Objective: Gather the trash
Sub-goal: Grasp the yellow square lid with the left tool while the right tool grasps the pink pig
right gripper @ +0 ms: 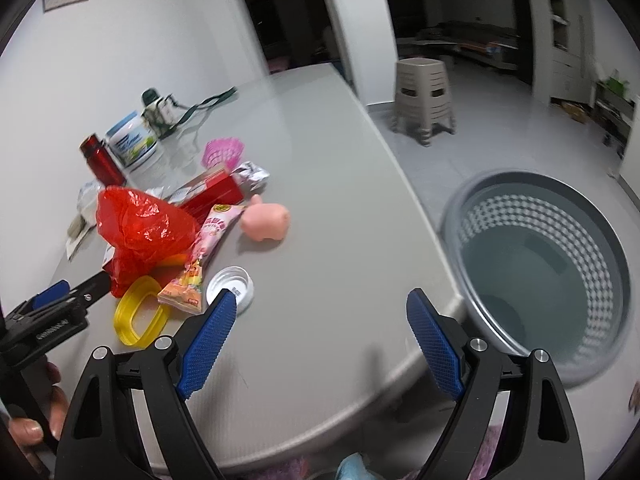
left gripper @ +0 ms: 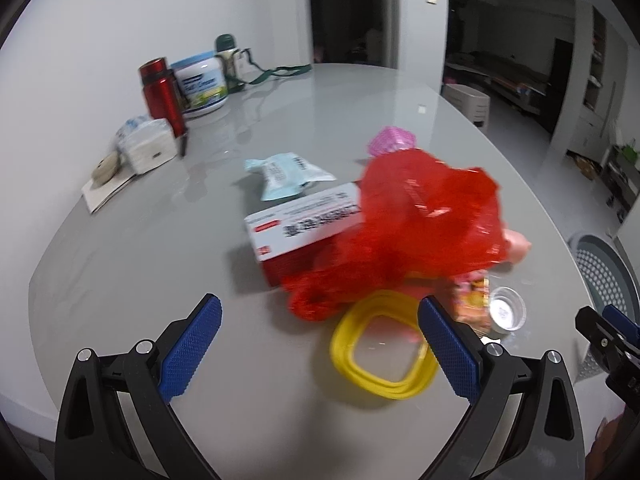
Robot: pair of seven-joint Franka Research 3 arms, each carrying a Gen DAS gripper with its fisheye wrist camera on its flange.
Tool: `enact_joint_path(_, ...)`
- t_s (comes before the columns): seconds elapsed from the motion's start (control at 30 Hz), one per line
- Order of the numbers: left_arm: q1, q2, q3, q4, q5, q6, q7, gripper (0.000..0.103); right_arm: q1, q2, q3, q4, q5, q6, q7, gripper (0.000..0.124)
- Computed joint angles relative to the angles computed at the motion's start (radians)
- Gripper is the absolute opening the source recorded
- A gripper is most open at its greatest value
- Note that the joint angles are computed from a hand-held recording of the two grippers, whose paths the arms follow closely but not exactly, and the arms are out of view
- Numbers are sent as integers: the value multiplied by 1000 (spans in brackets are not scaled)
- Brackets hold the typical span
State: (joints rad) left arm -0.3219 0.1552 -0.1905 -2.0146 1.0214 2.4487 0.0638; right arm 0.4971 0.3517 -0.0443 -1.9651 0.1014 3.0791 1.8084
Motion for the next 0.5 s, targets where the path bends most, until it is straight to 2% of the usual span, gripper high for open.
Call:
enact_joint_path(0.07, 4, -8, 4, -12, 5, 1, -9, 97, -71, 37, 82, 57, 39, -26, -72, 83)
enact_joint_path(0.13, 10, -13, 7, -20, 15, 1, -16, 97, -104, 72, 119, 115, 71, -64, -118, 83)
enact_joint_path(0.5, 34, -25, 7, -41, 3, 30, -15, 97, -52, 253, 59, 411, 27, -246, -155, 83)
